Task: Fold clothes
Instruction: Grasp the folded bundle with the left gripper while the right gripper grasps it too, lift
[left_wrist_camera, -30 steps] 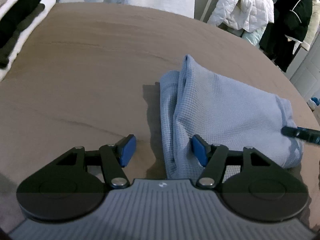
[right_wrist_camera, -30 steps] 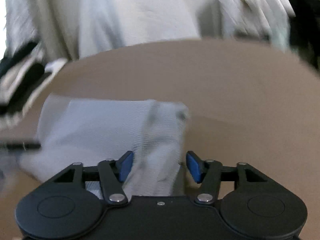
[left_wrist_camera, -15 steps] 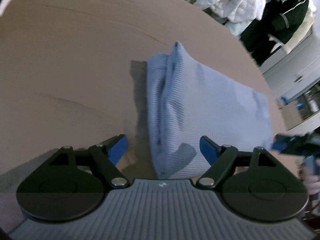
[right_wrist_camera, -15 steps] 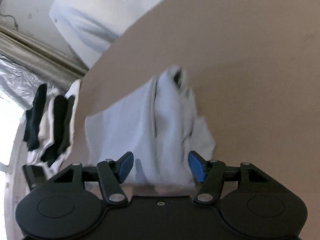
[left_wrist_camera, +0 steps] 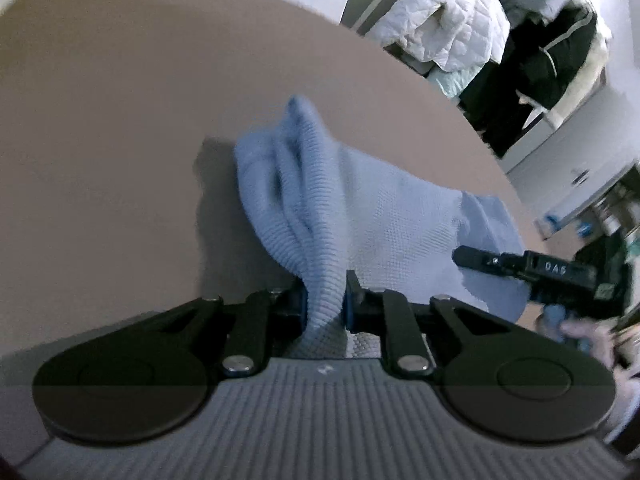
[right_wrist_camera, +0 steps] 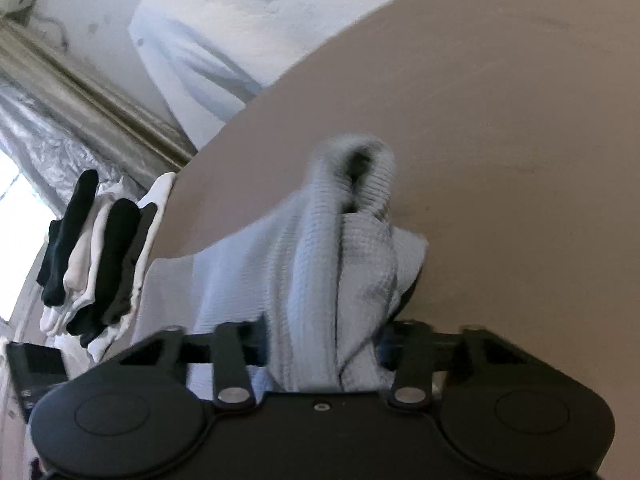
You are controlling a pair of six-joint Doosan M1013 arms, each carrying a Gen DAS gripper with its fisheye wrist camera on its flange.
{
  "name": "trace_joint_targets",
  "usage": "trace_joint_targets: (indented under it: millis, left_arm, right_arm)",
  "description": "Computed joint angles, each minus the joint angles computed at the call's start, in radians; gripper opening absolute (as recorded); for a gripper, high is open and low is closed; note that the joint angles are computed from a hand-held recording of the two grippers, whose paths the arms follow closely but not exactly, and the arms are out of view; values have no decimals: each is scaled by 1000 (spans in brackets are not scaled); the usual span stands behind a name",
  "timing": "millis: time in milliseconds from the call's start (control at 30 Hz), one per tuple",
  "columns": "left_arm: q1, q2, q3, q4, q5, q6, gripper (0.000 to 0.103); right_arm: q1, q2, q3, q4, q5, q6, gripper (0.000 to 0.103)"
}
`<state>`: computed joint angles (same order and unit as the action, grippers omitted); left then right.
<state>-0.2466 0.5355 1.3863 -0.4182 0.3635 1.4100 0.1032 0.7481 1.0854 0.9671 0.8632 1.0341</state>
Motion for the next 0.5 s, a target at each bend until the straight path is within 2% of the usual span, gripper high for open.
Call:
trace_joint_targets:
  millis: [100, 200, 400, 500]
  left_arm:
    - [-24, -30, -1, 249, -3, -176, 15]
    - [-37, -60, 7, 452, 13, -357, 15]
    - [-49, -157, 101, 791, 9, -782, 15]
    - [-65, -206, 159, 987, 43, -987, 15]
  right_arm:
    - [18, -26, -6, -32, -27, -125, 40]
    - [23, -48, -7, 4, -21, -224, 39]
    - [44, -78, -9, 51, 10, -356, 39]
    - [57, -82, -8, 73, 42, -405, 39]
